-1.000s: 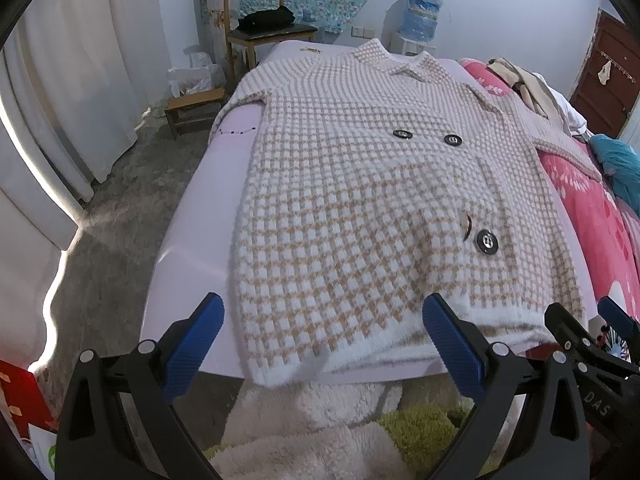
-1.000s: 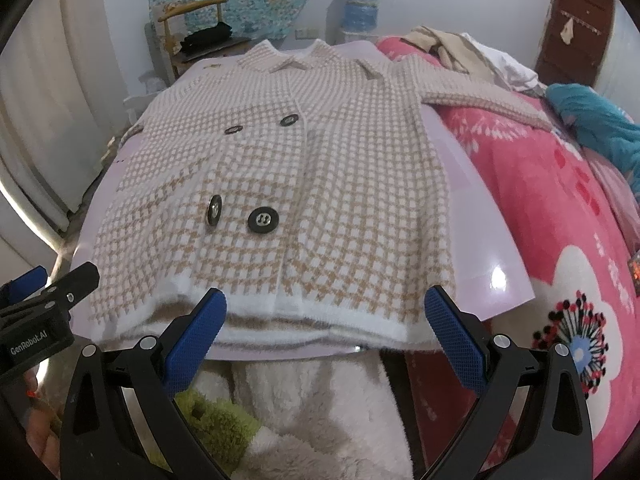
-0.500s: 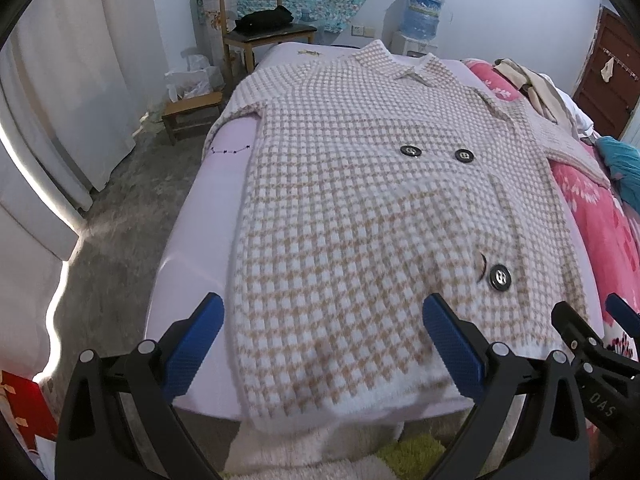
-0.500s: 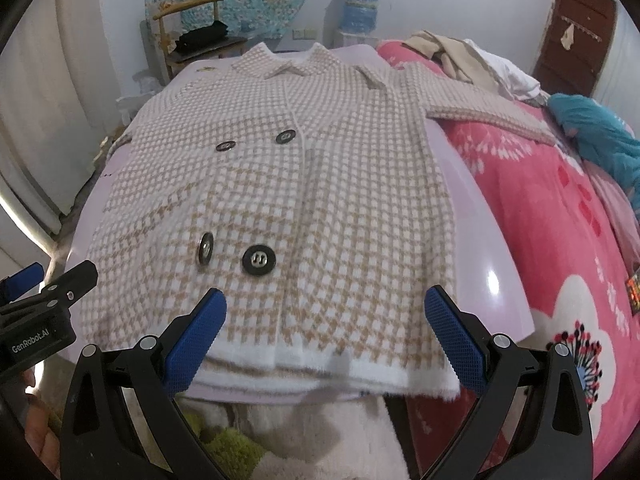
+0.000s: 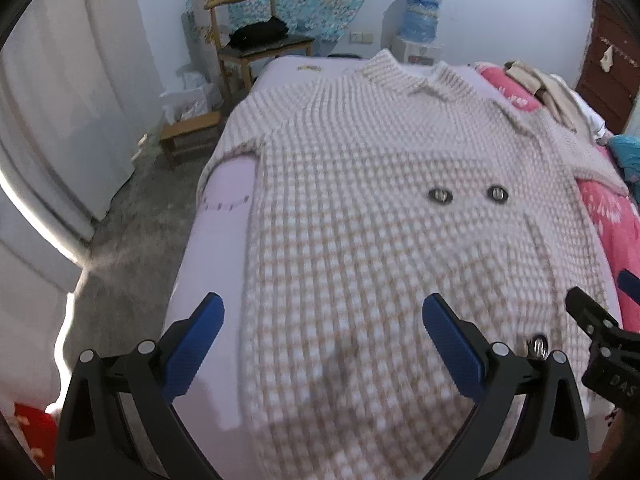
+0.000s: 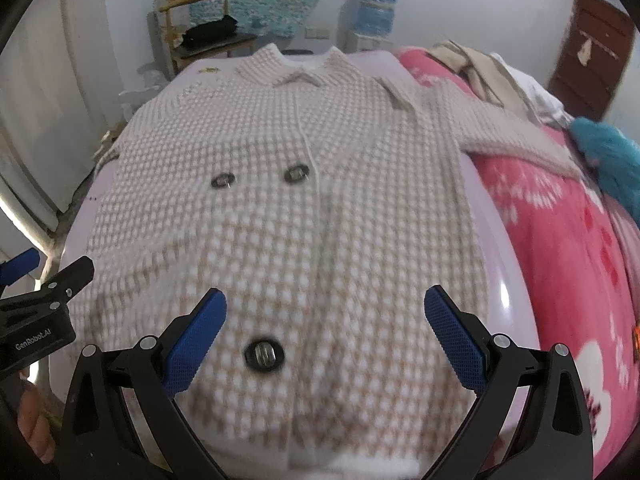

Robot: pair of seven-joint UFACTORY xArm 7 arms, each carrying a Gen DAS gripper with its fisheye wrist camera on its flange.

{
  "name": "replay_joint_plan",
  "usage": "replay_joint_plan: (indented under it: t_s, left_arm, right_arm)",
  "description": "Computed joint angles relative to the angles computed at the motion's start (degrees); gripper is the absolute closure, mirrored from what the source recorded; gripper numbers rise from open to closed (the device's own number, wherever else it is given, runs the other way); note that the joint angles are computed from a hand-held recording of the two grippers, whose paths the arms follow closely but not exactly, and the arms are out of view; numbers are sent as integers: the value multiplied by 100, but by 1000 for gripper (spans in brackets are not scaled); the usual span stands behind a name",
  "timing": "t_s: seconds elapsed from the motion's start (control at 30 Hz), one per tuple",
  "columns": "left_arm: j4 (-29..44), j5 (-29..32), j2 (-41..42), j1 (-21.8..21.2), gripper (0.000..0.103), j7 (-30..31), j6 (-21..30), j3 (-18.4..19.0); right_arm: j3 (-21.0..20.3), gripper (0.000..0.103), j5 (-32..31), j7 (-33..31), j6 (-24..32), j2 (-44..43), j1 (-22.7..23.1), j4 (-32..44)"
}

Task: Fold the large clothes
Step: 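Move both tools forward over the coat front toward the buttons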

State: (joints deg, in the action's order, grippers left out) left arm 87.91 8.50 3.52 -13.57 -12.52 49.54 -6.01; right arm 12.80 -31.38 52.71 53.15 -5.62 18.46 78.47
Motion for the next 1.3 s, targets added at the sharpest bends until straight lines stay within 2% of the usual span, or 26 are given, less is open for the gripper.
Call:
replay_joint_plan:
  t_s: [0.1,0.23,0.3,0.47,0.53,0.63,0.77,0.87,0.9,1.0,1.1,1.17,1.23,1.3]
  left_arm:
    - [107,-564,179,128,5,516,-393,27]
    - [59,-1786,314,400,5,1391,-1122,22]
    - [131,-2285,409,520,5,1724,-1294,15]
    - [830,-2953,886,864,5,1924,-934,60]
    - [948,-3181,968,1024,5,1857,-923,95]
    - [1080,-3062,1122,1185,5,1283,-1090,295]
    - [1450,-3361,1519,1635,5,670,-862,348]
    - [1792,-4490,1962,2288,5,549,-349,64]
    - [1880,-5073,2167,2562,5,545,-167,-96]
    - [2072,-6250,2692,3069,5,419,356,-424]
    - [2118,-7066,3155,3361,6,58,682,-623]
    - [2163,-7407,3398,3472,6,-101,860,-711]
    - [2087,-7880,3623,3600,6,-322,886,-827]
    - [2175,-8098,3840,3652,6,-515,924,-854]
  right_arm:
    - [-128,8,154,-384,-442,349,-35,299]
    - [-266,8,233,-793,-1064,743,-10,636]
    - [-342,8,433,-1109,-1250,1042,20,961]
    - [-517,8,1054,-1862,-1483,1792,152,1863]
    - [-552,8,1300,-2197,-1457,2115,217,2290]
    - [-572,8,1685,-2644,-1492,2453,288,2699]
    - [-554,8,2162,-3235,-1443,2732,350,2991]
    - [-635,8,2242,-3431,-1198,2958,479,3294]
    - [-660,8,2262,-3473,-1090,3025,512,3392]
    - [-740,8,2298,-3544,-917,3129,557,3532]
    - [-817,8,2235,-3517,-706,3249,645,3751]
    - [-867,8,2162,-3492,-534,3377,722,3994]
    - [-901,8,2095,-3447,-465,3352,786,3992]
    - [-919,8,2053,-3416,-406,3403,819,4067]
